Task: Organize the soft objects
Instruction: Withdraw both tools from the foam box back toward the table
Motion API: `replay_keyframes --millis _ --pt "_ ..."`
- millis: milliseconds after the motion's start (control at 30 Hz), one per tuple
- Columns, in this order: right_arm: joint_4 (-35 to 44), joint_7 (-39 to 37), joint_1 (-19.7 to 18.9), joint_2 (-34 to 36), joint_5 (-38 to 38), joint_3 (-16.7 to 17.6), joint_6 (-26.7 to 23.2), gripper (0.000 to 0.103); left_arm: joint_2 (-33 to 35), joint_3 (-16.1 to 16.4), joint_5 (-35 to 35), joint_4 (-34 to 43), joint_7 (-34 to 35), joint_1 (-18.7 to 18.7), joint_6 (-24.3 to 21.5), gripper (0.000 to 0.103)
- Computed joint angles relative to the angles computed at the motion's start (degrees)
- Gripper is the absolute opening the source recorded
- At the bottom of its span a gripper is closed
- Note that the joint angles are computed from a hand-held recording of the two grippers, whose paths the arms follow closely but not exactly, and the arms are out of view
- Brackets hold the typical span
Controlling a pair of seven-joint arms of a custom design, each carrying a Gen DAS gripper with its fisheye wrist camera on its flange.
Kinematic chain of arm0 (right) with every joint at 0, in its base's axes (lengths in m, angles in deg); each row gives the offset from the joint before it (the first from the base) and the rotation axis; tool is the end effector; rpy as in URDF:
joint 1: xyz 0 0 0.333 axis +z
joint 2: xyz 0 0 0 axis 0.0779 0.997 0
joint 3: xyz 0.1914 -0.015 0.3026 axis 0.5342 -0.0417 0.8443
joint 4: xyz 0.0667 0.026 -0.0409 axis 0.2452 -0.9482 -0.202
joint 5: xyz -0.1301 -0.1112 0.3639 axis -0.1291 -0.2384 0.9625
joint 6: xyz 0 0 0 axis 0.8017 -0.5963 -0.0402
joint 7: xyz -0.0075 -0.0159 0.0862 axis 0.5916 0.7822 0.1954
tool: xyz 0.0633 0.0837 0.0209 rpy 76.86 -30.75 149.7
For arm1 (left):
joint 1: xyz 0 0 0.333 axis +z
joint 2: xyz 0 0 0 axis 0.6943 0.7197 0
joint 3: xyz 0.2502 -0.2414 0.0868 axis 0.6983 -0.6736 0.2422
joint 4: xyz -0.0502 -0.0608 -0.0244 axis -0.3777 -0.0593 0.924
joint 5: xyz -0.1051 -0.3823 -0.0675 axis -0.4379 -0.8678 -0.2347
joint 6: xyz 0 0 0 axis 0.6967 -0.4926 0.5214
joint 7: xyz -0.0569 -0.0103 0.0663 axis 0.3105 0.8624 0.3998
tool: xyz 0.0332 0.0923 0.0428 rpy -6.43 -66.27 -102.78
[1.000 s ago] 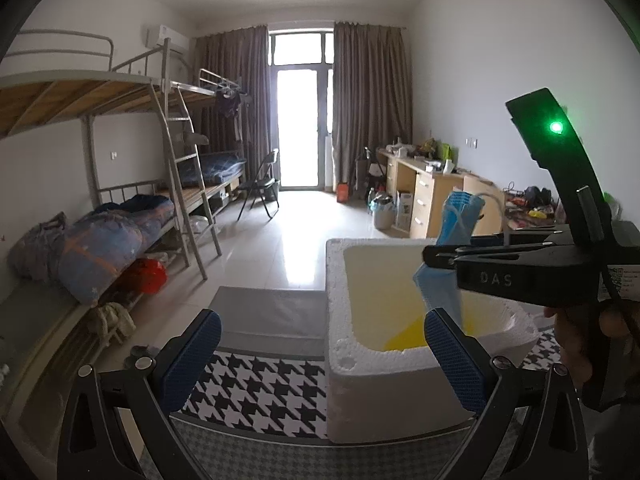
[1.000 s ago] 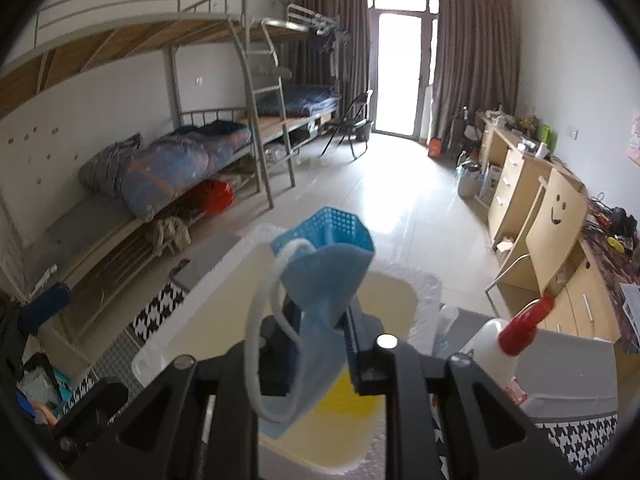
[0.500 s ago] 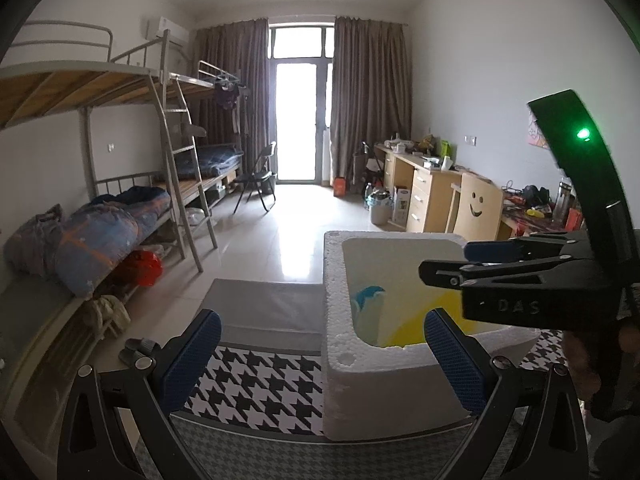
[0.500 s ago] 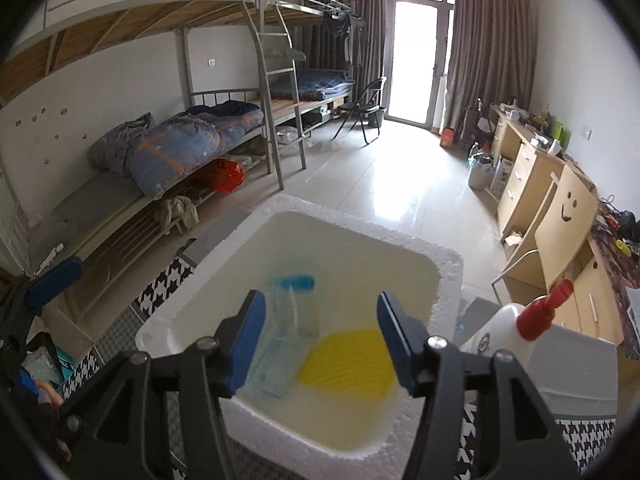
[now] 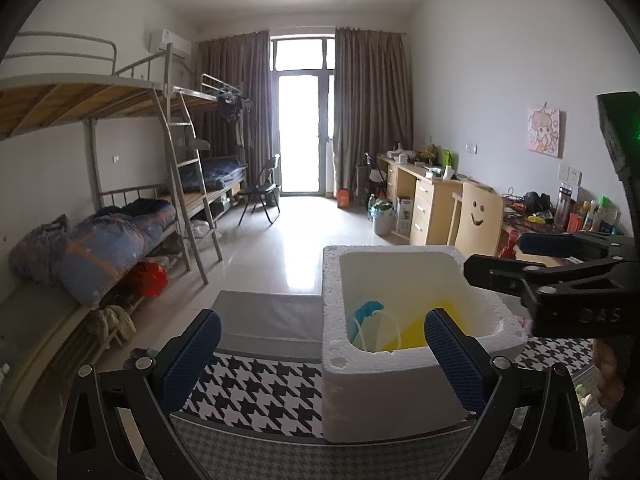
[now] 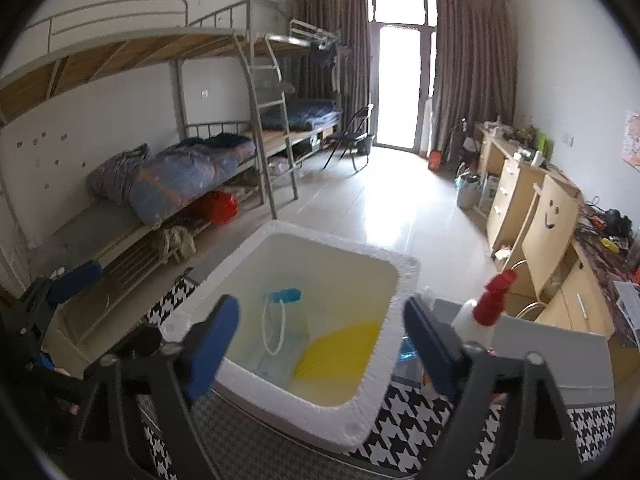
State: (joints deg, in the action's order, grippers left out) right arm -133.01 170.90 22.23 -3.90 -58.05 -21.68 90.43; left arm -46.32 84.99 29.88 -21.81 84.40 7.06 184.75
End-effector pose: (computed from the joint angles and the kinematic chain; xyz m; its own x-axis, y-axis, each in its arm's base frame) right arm 0.7148 0.2608 0.4895 0.2802 -0.9598 -0.0151 -0.5414 -0.1451 -0.8281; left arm 0.6761 -0.2493 0.4526 -0.1686 -0.9857 0.0026 -0.4015 0.0662 -0.9134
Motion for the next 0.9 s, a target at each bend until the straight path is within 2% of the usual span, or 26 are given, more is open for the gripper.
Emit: replay_keyframes --millis 67,167,267,367,567,633,733,900 --pt "-1.7 0.5 0.4 -1.0 -0.3 -0.6 1.3 0.094 -0.2 0.4 -0.1 -0.4 0.3 -0.5 0.5 0.102" --pt "-3.0 1.2 0.9 -1.8 -0.7 -1.4 2.5 0.094 -0.7 -0.8 -0.4 -1.0 1.3 0.0 1.5 0.102" --pt "-5.0 2.7 2.4 -3.0 -1.6 -3.3 3.9 0.094 -1.2 -2.2 -1.4 -1.4 2.9 0.7 2.6 0.102" --pt "-7.2 4.4 4.1 -4.3 -2.7 -5.4 5.7 0.094 -1.9 -5.1 -1.6 -2.2 4.5 2.5 4.2 0.102" --pt "-11.4 8.4 9.9 -6.6 -5.1 -12.6 9.2 0.094 -2.8 -12.5 0.0 -3.9 6.6 7.4 8.4 0.102" --pt "-13.4 9.8 13.7 -7.3 -5.5 -17.0 10.8 0.094 -3.5 -16.0 2.3 -5.2 5.6 10.2 9.6 0.102" --pt "-16.1 10.2 18.1 -8.4 -4.8 -22.0 12.5 0.094 -4.1 -18.3 3.6 -6.3 5.1 11.9 10.8 0.102" --pt "-19.6 8.0 23.9 -9.6 -0.5 -28.1 15.1 0.094 -5.6 -22.3 8.9 -9.3 0.8 15.6 12.3 0.102"
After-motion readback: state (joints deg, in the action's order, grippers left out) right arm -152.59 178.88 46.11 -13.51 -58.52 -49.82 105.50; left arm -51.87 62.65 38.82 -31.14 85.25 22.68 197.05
